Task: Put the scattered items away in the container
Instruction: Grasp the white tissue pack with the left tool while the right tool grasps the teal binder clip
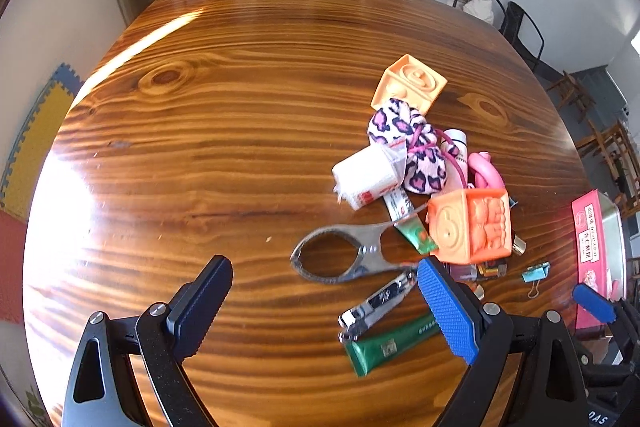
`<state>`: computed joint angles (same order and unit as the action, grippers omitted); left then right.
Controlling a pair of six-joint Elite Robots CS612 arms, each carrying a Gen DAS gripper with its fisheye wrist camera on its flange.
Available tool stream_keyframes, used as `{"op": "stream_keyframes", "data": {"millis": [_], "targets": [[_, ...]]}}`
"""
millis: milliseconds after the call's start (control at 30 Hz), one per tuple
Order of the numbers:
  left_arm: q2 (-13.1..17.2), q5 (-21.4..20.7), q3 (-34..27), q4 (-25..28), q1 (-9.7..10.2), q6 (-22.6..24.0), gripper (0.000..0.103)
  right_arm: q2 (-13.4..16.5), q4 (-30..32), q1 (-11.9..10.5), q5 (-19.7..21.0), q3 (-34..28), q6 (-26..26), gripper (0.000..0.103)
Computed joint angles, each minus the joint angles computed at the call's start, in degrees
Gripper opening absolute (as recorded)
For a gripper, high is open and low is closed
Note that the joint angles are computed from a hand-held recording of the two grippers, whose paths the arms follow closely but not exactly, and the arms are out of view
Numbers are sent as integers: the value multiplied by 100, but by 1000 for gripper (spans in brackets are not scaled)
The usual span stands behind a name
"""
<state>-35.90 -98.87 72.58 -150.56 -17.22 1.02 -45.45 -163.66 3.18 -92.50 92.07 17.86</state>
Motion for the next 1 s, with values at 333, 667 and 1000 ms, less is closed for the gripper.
{"op": "stream_keyframes", "data": {"millis": [333,667,1000], "targets": [[468,-229,-856,589,-27,59,96,2,228,-106,-42,36,408,83],[854,-376,-1467,970,-27,-292,95,23,372,-195,-58,60,709,83],[910,-478,-1488,922,-59,-240,47,22,522,-287,-130,113,941,83]]}}
